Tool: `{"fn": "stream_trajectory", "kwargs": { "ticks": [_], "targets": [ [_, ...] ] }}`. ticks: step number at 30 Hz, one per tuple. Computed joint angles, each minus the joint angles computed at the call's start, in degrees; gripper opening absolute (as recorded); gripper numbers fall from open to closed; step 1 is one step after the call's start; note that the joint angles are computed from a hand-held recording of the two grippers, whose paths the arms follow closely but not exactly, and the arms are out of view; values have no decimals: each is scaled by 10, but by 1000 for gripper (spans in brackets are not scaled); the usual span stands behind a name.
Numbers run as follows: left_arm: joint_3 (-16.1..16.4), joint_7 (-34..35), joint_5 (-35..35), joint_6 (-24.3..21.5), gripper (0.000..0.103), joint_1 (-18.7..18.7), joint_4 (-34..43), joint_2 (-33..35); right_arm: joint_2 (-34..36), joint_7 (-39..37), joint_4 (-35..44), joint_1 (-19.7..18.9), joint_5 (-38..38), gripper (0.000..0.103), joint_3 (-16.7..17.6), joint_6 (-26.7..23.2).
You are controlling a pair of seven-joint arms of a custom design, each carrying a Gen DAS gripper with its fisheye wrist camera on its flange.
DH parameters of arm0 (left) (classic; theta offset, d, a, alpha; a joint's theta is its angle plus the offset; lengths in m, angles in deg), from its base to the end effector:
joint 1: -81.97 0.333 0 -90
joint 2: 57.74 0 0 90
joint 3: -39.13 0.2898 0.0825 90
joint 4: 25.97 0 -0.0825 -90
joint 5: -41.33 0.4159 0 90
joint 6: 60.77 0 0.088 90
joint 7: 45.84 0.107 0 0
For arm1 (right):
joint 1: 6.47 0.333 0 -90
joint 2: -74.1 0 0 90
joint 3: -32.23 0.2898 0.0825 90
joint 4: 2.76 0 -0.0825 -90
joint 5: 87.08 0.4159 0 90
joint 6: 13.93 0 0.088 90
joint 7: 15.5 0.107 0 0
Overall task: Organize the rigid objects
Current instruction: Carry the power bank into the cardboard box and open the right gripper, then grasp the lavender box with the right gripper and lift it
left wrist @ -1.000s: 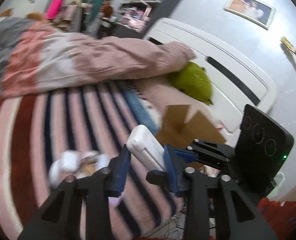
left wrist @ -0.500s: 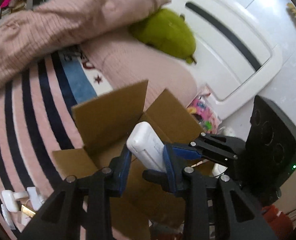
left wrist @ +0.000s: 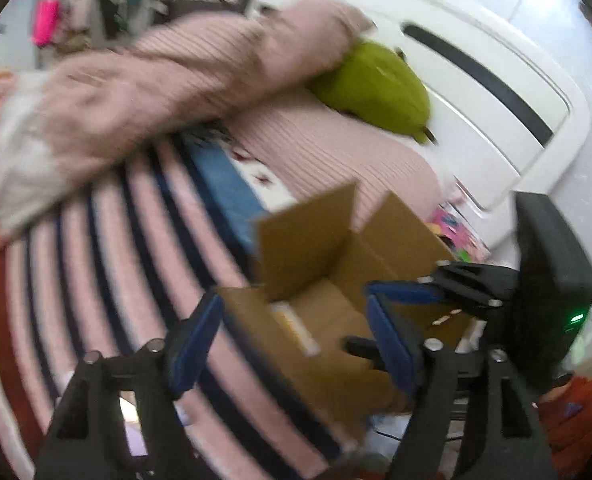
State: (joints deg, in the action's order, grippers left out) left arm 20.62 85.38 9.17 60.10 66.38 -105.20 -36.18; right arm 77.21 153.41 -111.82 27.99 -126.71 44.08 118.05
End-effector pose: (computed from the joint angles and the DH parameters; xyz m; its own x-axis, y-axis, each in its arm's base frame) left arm 0.6073 -0.3954 0.5267 -0.8790 -0.3686 0.3023 -0.4762 0.6471 -0.5954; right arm 0.4495 0.4489 0.4715 -0.1575 -0.9837 -0.0865 -0.7720 0.1773 -0.6104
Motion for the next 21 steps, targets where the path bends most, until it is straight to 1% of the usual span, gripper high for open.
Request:
{"fn": "stream_trajectory", "kwargs": {
  "ticks": [1,2,3,4,6,7,9,11,13,15,17,18,19,20,21],
  "targets": [
    [4,7,-12,24,75,10,-29,-21,3,11,7,5,-24,50,2,1],
    [8,17,-25,48,76,21,-58,-41,9,23,18,10,-55,60,4,7],
    [9,24,-33,67,78,30,-75,-51,18,33,31,16,-84,62,5,16],
    [17,40,-51,95,79,40,-112,-77,34,34,51,22,-108,62,6,30],
    [28,55,-68,139,81,51,-157,-102,70,32,90,33,-136,62,0,62],
    [33,69,-83,161,82,60,-185,-117,91,26,113,40,-141,62,-3,76],
    [44,89,-113,190,82,74,-231,-138,150,3,174,54,-135,62,-11,111],
    [53,92,-127,219,82,80,-259,-141,205,-21,225,60,-109,62,-17,151],
    [60,90,-135,238,82,87,-277,-137,265,-51,280,64,-74,62,-17,171],
    [65,94,-147,237,82,98,-288,-129,324,-91,339,66,-33,62,-17,160],
    [68,103,-153,241,82,107,-298,-122,376,-124,396,75,3,62,-19,127],
    [69,103,-149,242,82,111,-302,-119,408,-146,438,81,21,62,-22,94],
    [69,104,-150,244,82,114,-308,-121,437,-171,478,95,46,62,-37,65],
    [68,106,-153,245,82,117,-310,-119,451,-177,498,94,47,62,-32,41],
    [68,113,-162,241,82,121,-311,-117,468,-188,521,98,60,62,-36,25]
  ]
}}
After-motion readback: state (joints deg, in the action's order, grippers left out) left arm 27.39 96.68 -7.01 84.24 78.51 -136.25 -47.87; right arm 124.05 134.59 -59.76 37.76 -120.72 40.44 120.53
